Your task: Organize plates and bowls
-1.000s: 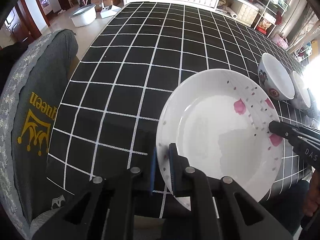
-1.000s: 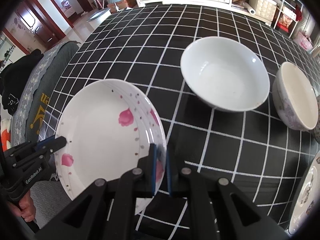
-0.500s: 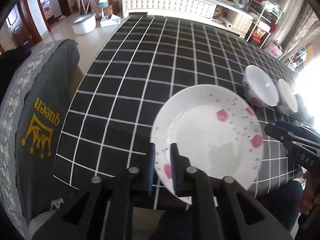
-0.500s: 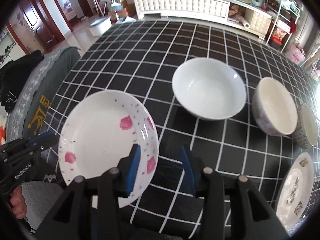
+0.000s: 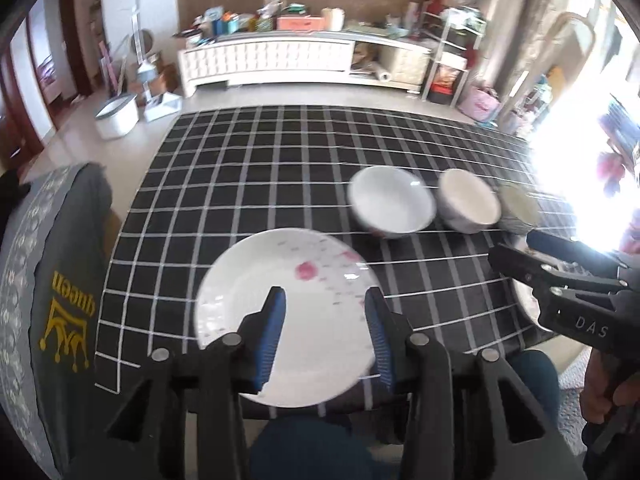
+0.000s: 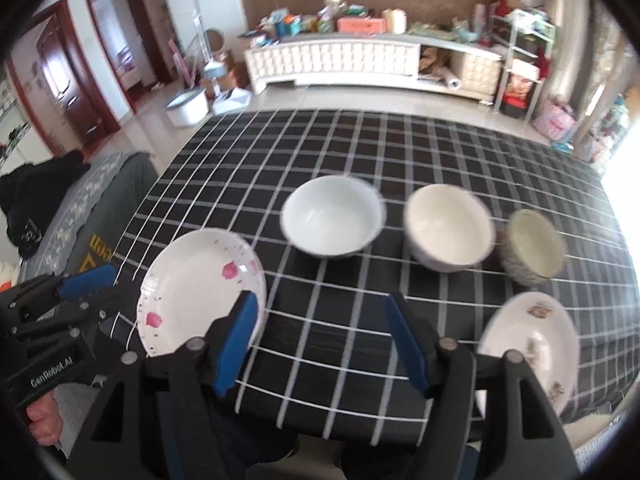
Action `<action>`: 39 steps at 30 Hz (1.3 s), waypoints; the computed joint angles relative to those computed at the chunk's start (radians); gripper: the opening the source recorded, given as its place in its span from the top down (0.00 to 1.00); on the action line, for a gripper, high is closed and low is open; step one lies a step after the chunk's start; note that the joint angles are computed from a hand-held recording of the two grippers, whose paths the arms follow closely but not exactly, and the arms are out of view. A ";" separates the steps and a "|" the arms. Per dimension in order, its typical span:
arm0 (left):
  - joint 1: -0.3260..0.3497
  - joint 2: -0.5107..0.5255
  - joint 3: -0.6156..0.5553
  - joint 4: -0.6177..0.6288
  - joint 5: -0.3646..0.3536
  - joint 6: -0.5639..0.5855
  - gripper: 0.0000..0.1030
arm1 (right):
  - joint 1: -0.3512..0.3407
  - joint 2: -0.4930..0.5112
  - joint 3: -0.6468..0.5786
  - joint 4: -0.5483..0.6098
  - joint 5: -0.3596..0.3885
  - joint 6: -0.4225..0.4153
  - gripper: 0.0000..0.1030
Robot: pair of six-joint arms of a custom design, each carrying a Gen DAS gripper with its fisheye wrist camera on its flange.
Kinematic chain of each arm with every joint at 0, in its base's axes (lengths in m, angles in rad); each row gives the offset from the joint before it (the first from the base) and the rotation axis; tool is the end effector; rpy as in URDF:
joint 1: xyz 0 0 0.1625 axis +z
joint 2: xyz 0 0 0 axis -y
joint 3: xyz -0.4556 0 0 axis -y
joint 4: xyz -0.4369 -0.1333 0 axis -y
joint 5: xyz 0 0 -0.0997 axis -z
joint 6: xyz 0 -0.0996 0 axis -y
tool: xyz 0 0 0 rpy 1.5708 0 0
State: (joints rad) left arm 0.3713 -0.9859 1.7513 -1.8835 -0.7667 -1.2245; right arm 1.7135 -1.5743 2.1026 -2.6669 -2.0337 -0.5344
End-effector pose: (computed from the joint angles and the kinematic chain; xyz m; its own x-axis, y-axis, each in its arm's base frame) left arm -0.5090 -0.4182 0.1339 -0.7740 -0.0487 -0.6313 0.3238 0.8264 -0.4608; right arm 0.1601 -0.4899 0.3764 -0.7305 -0.3300 0.5979 -0.5717 0.7744 -0.2711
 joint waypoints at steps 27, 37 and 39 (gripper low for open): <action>0.013 0.381 -0.391 -0.155 -0.118 0.327 0.51 | -0.228 -0.173 -0.073 -0.019 -0.013 -0.100 0.07; 0.059 0.502 -0.499 -0.151 -0.181 0.352 0.41 | -0.316 -0.128 -0.123 -0.019 -0.061 -0.165 0.06; 0.071 0.524 -0.522 -0.147 -0.202 0.362 0.41 | -0.337 -0.120 -0.137 0.003 -0.057 -0.156 0.06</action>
